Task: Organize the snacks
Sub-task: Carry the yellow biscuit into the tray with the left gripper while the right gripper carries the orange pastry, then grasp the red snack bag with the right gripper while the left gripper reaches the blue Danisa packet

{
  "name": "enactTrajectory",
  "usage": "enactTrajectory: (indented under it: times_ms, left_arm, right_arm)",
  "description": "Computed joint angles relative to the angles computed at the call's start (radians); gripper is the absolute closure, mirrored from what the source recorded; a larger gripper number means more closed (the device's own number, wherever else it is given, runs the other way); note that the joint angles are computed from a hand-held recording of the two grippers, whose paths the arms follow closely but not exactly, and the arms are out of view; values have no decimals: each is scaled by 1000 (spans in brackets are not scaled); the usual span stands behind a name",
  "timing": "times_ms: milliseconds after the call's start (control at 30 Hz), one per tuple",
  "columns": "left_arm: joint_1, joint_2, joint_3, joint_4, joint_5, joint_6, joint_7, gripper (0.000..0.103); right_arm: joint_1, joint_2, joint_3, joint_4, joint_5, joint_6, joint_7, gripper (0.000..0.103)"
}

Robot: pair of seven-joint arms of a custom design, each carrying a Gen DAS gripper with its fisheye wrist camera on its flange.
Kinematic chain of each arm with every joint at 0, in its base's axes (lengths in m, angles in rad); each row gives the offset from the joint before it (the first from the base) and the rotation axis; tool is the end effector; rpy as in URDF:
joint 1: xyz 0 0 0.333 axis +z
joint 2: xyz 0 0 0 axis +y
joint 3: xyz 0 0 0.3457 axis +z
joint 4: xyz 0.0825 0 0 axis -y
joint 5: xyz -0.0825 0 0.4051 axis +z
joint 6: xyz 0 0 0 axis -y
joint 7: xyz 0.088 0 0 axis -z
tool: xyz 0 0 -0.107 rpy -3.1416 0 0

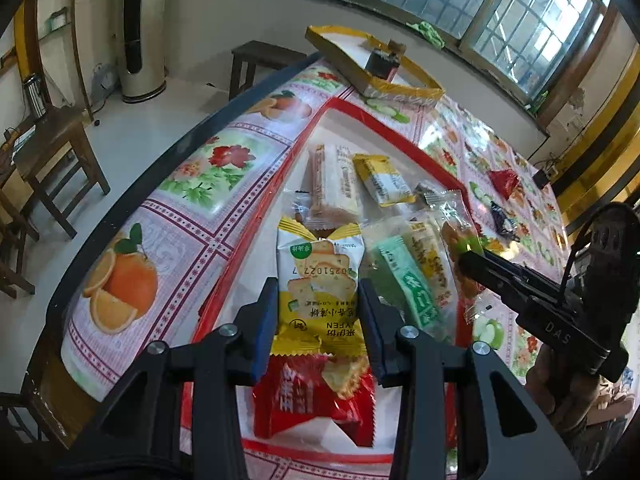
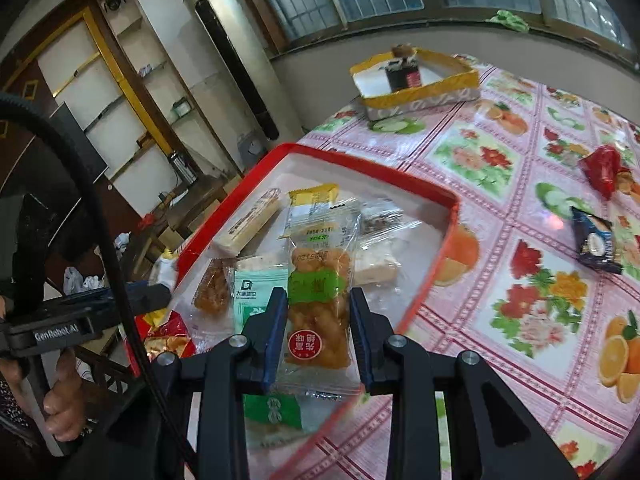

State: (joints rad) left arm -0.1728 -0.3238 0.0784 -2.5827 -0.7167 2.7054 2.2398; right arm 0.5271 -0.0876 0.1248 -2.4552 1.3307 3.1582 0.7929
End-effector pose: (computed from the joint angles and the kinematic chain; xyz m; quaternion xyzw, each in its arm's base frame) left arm 0.4541 -0.0197 0.4274 -0.6136 0.7287 -0.2960 0.0701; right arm 0.4367 0.2241 0.3926 -0.6851 0.6220 -0.0814 0.3703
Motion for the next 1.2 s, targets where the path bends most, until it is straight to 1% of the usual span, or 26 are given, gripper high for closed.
enactTrajectory:
  times_ms: [67, 133, 233, 267, 300, 367, 433, 467, 500, 533, 567, 633, 667, 700, 767, 800, 833, 867, 933, 967, 1000, 1033, 1100, 1133, 1167, 1200]
  left_arm:
    - [13, 21, -11, 7, 27, 11, -23, 63]
    - [31, 39, -20, 17, 62, 1, -55, 63]
    - [45, 50, -32, 15, 90, 9, -83, 62]
    - [45, 52, -33, 14, 93, 15, -87, 62]
    - [43, 53, -33, 10, 90, 24, -91, 61]
    - [39, 46, -28, 6, 83, 19, -97, 50]
    - [21, 16, -19, -13, 53, 43, -71, 44]
    - [12, -15, -23, -34, 50, 73, -64, 40]
    - [-7, -37, -15, -48, 40, 96, -53, 39]
    - [-34, -61, -2, -64, 23, 121, -39, 34]
    - [-64, -85, 12, -77, 8, 139, -28, 29]
    - [-139, -127, 55, -90, -24, 128, 11, 26]
    - [-167, -140, 67, -90, -31, 111, 25, 26]
    - [-197, -151, 76, -92, -45, 100, 43, 26]
    - [-248, -158, 80, -93, -76, 95, 72, 26]
    - [-274, -157, 75, -92, -96, 96, 82, 26]
    - [-283, -153, 63, -90, -100, 91, 79, 26]
    - [-299, -147, 53, -85, -108, 84, 81, 26]
    - [-320, -126, 29, -71, -125, 77, 84, 26]
    - [-326, -112, 19, -62, -134, 73, 84, 26]
    - [-336, -98, 15, -51, -149, 64, 97, 26]
    - [-336, -92, 6, -46, -157, 57, 108, 26]
    - [-341, -78, -7, -37, -193, 61, 138, 26]
    - [-337, -76, -13, -37, -207, 57, 149, 26]
    - [-332, -66, -13, -28, -220, 43, 162, 26]
    - [-323, -67, -14, -27, -233, 25, 177, 26]
  right_arm:
    - [-2, 11, 7, 1, -38, 0, 44, 73]
    - [0, 20, 8, 6, -37, -7, 42, 73]
    - [-13, 35, 24, -11, -177, 10, 163, 73]
    - [-8, 38, 20, -10, -164, 7, 158, 73]
    - [0, 38, 13, -2, -112, 3, 112, 72]
    - [5, 29, 5, 7, -17, -9, 31, 70]
    - [1, 3, 5, -3, 22, -16, 8, 62]
    - [1, -9, 5, -9, 36, -11, 1, 60]
    - [3, -32, 1, -21, 60, -6, -18, 53]
    - [6, -45, -3, -27, 77, -5, -36, 49]
    - [10, -72, -14, -39, 127, 0, -83, 47]
    - [3, -109, -27, -56, 206, 9, -154, 37]
    - [-12, -131, -29, -74, 215, 16, -154, 35]
    - [-33, -154, -32, -99, 190, 20, -124, 34]
    - [-76, -206, -44, -157, 91, 18, -17, 34]
    - [-96, -234, -57, -186, 49, 9, 31, 33]
    - [-124, -250, -65, -203, -5, -7, 85, 32]
    - [-176, -266, -63, -223, -79, -23, 159, 32]
    - [-225, -267, -82, -229, -162, -38, 225, 30]
    - [-268, -254, -86, -219, -221, -50, 269, 30]
    - [-323, -232, -77, -204, -293, -61, 334, 29]
    - [-355, -216, -73, -194, -342, -69, 383, 28]
    - [-378, -147, -128, -124, -403, -118, 414, 26]
    - [-426, -96, -120, -84, -514, -135, 503, 26]
    - [-460, -62, -109, -54, -592, -151, 567, 26]
    - [-482, -11, -114, -7, -669, -168, 621, 26]
